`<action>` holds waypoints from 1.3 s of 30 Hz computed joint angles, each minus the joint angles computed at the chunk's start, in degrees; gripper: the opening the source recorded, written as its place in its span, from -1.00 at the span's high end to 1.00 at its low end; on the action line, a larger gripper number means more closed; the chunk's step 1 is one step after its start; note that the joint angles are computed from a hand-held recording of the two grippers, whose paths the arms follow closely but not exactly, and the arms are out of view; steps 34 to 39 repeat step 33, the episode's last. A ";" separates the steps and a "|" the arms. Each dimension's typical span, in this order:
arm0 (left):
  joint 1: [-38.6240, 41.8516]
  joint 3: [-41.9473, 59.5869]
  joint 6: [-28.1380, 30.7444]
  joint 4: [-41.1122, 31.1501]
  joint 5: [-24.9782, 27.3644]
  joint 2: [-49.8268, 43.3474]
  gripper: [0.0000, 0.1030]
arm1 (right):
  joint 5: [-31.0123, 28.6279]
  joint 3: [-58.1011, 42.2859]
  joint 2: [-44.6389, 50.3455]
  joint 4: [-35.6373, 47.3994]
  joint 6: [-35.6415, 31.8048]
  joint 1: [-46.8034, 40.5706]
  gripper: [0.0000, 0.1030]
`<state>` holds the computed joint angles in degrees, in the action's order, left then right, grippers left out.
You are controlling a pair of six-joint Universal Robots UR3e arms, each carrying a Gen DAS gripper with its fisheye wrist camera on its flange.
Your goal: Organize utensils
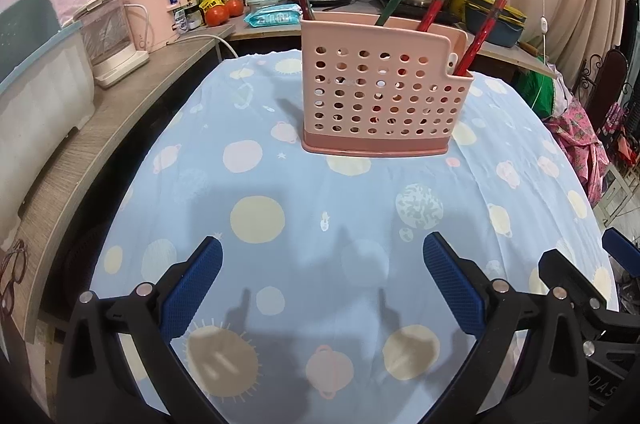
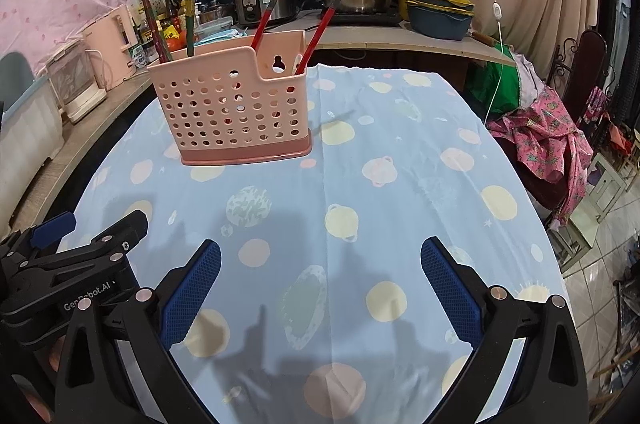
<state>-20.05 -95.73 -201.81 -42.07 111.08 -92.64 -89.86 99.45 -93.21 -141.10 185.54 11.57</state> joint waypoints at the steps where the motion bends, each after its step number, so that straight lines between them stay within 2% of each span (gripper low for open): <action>1: -0.09 0.05 0.15 0.04 0.10 -0.06 -0.86 | -0.04 0.02 0.03 -0.07 0.01 0.08 -0.88; 39: 0.01 0.02 0.92 0.52 -0.45 0.20 -0.86 | -0.71 0.31 0.03 -0.09 0.55 0.43 -0.88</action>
